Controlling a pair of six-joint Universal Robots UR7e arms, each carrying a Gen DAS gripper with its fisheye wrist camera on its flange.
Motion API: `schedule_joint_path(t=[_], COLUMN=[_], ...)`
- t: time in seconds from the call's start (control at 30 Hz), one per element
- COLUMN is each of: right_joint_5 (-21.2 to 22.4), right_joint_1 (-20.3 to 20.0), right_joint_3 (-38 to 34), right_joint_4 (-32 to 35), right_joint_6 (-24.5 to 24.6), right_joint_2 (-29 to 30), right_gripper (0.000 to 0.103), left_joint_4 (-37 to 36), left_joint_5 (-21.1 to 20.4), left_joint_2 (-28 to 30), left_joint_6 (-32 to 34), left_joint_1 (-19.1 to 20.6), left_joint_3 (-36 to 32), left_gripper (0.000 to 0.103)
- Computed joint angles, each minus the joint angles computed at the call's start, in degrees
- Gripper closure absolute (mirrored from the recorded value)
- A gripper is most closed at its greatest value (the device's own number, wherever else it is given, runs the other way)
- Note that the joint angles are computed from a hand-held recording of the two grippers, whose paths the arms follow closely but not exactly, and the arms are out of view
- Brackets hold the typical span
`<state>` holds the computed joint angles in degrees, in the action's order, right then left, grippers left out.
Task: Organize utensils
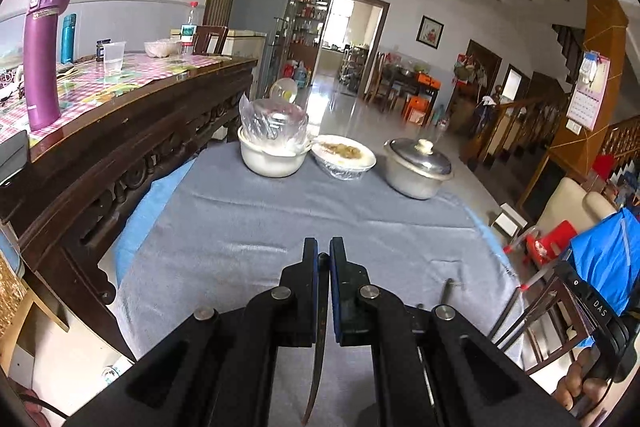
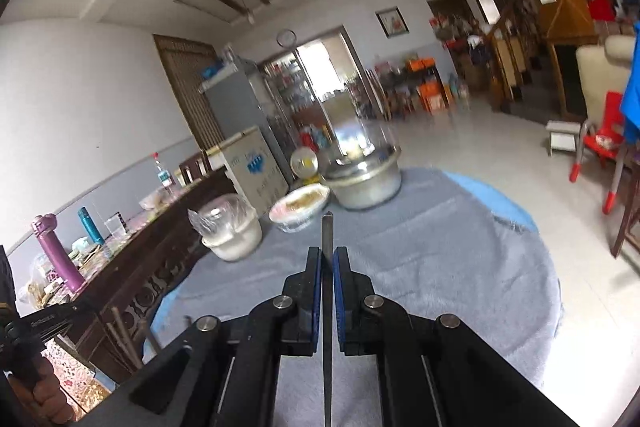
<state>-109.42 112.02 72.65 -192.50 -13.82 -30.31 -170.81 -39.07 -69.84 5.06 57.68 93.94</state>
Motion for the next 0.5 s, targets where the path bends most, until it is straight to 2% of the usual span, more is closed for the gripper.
schedule_joint_path(t=[0.2,0.5], right_joint_5=[1.59,3.49], right_joint_1=[1.62,3.24], right_joint_3=[0.95,1.86], right_joint_4=[-5.10,-8.53], right_joint_6=[-3.28,-5.72], right_joint_2=[-0.18,-0.87], right_gripper=[0.096,0.096], left_joint_4=[-3.08,-7.38], left_joint_5=[0.04,1.89], left_joint_2=[-0.10,-0.99], left_joint_6=[1.82,5.37], left_joint_1=[-1.11,-3.65], left_joint_3=[0.10,0.71], left_gripper=[0.097,0.097])
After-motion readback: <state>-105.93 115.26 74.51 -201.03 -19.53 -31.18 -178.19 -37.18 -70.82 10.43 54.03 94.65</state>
